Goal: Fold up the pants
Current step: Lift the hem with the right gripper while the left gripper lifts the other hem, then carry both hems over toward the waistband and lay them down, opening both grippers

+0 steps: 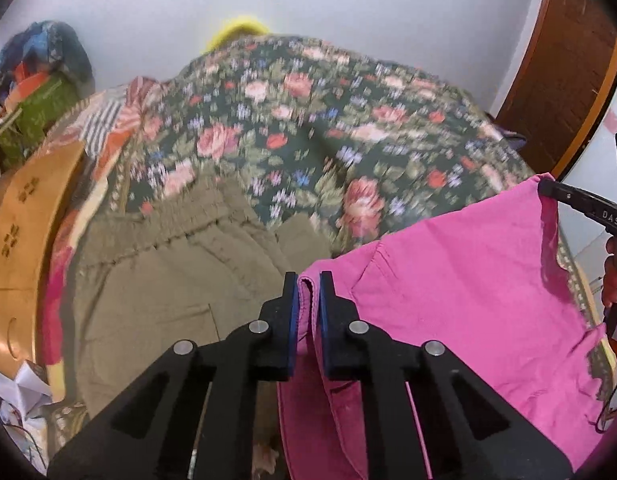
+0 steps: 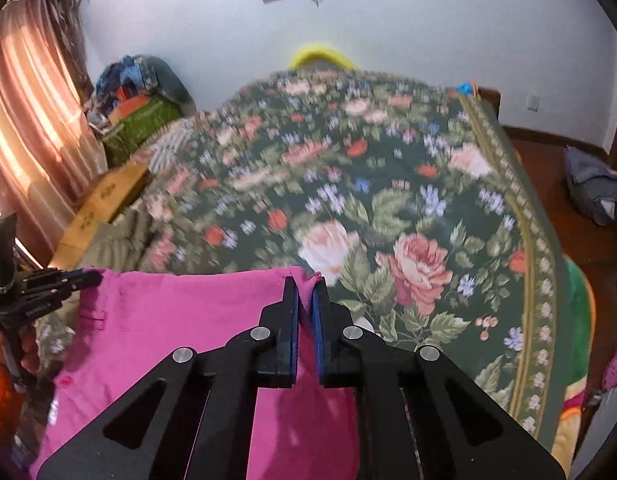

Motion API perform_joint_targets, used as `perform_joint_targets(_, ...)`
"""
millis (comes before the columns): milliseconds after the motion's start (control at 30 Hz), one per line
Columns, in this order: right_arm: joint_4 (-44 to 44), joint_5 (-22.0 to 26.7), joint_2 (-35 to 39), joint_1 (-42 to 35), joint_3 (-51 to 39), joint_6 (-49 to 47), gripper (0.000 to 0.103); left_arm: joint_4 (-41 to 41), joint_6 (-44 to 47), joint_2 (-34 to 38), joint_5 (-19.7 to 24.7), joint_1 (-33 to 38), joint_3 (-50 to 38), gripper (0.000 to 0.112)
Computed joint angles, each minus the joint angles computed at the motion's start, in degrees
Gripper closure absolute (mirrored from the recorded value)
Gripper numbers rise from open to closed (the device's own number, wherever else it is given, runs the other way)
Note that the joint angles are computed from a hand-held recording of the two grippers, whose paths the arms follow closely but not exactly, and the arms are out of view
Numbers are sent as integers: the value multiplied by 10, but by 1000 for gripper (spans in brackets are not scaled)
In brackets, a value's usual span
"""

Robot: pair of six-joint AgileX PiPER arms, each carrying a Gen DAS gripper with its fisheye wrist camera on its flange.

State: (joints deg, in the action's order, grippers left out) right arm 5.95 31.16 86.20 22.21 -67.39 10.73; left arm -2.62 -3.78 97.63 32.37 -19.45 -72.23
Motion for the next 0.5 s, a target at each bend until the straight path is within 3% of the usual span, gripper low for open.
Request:
perform_joint_targets(267,-155,66,-78,70,-53,135,98,16,-25,-104,41,-27,-13,104)
perform_joint_targets(500,-223,122,-141,125,-67,204,98,45,-50,-189,79,-54,4,104)
